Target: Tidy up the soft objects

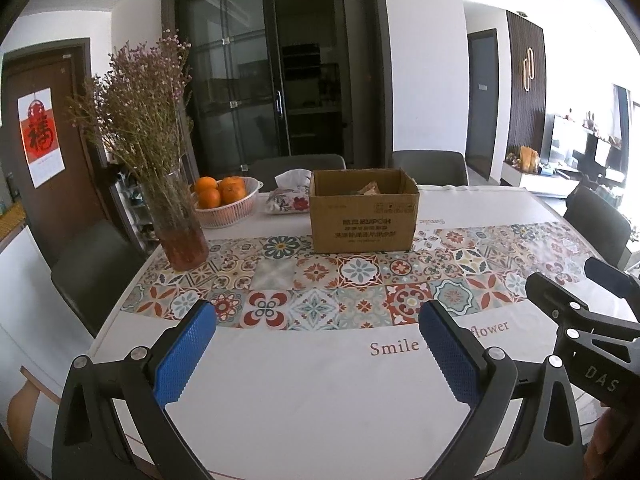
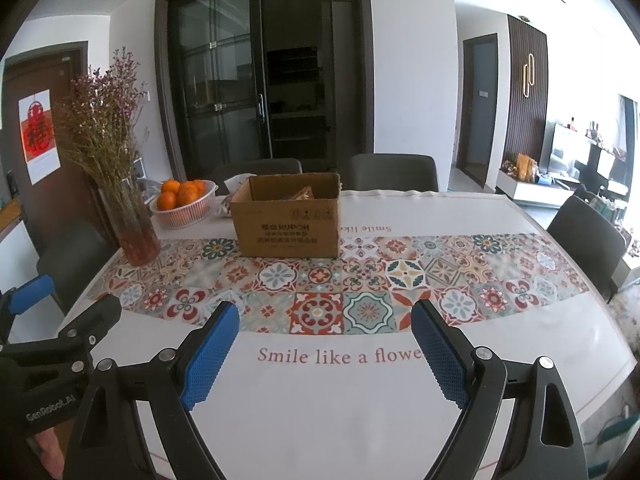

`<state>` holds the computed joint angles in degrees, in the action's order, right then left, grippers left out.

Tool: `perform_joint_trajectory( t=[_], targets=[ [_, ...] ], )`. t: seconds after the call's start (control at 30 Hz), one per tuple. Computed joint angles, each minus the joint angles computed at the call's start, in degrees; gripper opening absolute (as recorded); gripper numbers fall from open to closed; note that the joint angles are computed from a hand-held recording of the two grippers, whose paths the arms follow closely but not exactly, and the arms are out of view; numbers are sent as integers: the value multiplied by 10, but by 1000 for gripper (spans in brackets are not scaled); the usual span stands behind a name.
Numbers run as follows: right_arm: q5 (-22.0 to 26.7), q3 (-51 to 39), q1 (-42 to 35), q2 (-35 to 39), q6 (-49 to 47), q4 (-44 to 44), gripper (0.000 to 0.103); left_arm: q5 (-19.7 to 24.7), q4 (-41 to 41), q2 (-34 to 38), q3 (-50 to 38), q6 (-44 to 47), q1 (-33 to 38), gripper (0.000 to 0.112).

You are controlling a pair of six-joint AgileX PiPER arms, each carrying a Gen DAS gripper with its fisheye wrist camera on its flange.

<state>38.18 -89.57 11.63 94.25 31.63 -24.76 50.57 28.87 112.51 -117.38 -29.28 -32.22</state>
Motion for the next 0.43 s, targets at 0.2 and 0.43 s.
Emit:
perform_joint_trajectory(
  t=[0.2, 0.43],
  targets=[
    [0, -1, -2, 1, -3, 3, 89, 3, -1, 2, -5, 4, 0, 103],
    [0, -4, -4, 3, -9, 9, 89, 9, -1, 10, -17, 7, 1, 103]
  ],
)
